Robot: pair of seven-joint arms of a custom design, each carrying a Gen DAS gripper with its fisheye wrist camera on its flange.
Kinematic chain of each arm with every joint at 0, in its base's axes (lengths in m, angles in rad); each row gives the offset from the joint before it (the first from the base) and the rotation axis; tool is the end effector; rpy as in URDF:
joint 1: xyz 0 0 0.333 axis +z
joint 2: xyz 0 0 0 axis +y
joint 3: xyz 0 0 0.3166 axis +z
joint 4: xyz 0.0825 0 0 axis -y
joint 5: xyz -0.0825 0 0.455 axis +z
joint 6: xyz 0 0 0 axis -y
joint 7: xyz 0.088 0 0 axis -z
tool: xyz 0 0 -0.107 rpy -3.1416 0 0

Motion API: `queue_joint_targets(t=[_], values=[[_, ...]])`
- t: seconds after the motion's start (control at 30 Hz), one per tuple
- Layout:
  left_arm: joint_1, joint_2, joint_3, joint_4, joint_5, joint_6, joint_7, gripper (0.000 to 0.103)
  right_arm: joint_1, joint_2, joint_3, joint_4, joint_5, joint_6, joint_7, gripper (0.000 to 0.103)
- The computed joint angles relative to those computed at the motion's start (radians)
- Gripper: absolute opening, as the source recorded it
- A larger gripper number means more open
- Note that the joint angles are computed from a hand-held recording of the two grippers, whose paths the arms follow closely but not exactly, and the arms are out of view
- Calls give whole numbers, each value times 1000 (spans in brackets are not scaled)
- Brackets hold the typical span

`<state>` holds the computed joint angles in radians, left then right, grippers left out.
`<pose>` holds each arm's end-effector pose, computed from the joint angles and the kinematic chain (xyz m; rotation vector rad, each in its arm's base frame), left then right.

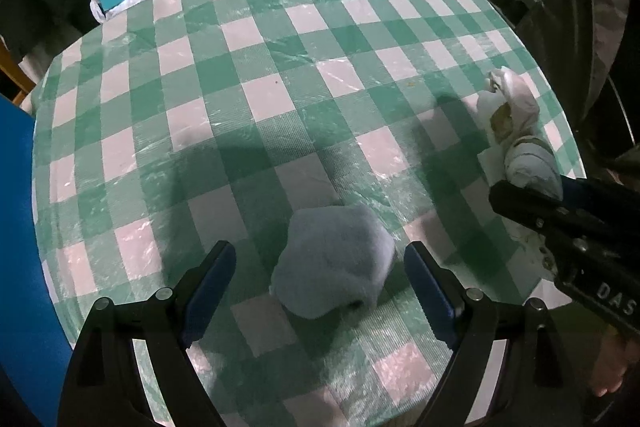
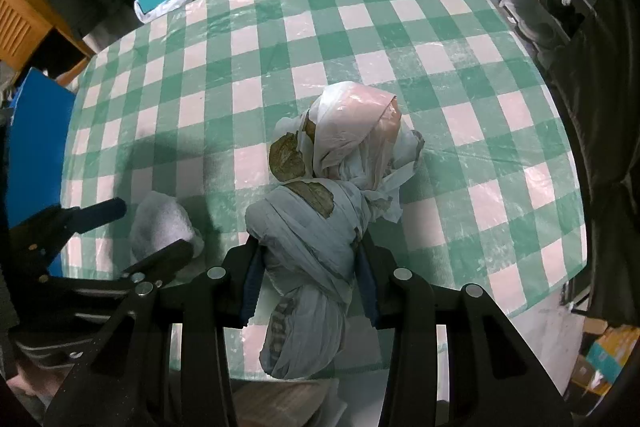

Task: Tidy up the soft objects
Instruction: 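Grasp the grey sock with the left tool while the right tool holds the bundle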

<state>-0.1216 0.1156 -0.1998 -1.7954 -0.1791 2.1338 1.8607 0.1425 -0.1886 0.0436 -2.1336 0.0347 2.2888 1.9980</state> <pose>0.6482 -0.2195 0.4814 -1.5361 2.6763 -0.4487 0.5837 0.1116 0.4987 -1.7201 2.2346 -0.1982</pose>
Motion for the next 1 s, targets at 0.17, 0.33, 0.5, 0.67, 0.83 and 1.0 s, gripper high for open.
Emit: queue_joint_targets(t=[0.17,0.33,0.5,0.67,0.83,1.0], values=[[4,6,-3,0,-21,2,38,71,1,9,-1,7,1,-3,-6,40],[2,-3,-7,-15,-24,10,87,49,4,21,-1,18,0,-5,-9,40],[-4,-23,-5,-37,-17,33,128,32,9,25,3,25,-13,3,-8,40],[-4,-42,3,-46,-10,63,124,28,13,18,4,29,-15,13,-14,40],[-2,-66,12,-49,6,87,106,28,17,13,6,37,-13,24,-23,40],[5,-94,24,-50,11,102,82,28,21,8,11,52,-15,39,-32,40]])
